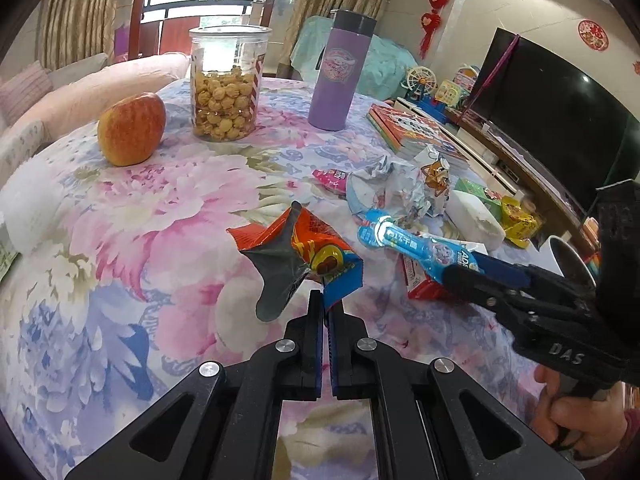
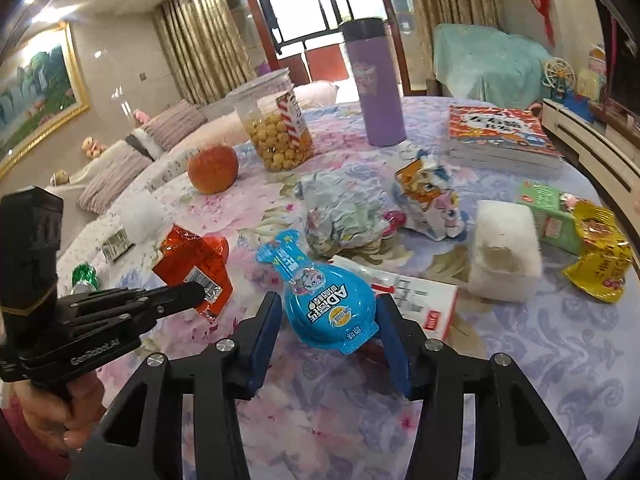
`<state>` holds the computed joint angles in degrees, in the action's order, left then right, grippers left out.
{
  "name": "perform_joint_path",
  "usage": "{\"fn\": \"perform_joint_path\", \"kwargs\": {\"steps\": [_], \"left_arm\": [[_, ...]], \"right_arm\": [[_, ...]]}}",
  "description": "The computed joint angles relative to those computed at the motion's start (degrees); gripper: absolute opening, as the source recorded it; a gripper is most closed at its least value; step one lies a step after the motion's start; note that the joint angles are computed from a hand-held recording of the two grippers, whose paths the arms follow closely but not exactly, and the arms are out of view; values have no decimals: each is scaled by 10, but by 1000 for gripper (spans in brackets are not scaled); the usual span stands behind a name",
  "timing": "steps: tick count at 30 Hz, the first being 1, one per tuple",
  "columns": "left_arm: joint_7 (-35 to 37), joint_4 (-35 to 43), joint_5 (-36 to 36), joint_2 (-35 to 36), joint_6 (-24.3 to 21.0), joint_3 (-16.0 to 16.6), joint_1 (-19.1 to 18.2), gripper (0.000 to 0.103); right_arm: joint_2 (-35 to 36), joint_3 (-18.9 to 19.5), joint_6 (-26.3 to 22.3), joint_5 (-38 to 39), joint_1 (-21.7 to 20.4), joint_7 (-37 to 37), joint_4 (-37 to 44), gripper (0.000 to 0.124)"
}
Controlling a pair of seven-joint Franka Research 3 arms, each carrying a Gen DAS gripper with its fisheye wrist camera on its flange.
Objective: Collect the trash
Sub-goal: 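Grasp the orange wrapper with the left tool while the right tool grasps the blue candy package, then carry the orange Ovaltine wrapper and blue candy package over the trash bin with both tools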
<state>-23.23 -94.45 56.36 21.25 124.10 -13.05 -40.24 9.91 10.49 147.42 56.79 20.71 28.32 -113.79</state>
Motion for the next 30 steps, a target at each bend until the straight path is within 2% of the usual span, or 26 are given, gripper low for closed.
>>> {"fn": "perform_joint_path", "kwargs": {"steps": [4,10,15,23,30], "left_arm": [[-7,-8,-1,-6,-3,-2,-2,1],[-17,-11,2,-10,-7,-6,-5,1],[-12,2,10,-7,-10,-10,-14,1],[43,79,20,40,13,-4,-38,1],[110,160,2,91,48,17,-62,1]], "right_arm": [[-1,4,29,-15,9,-8,-10,44],[-32,4,14,5,8,-44,-38,43],[-58,-12,-4,40,3,-50,-61,43],[-111,-48,-21,77,-16,-45,-105,43],[-136,-76,-28,75,-39,-26,-129,43]]}}
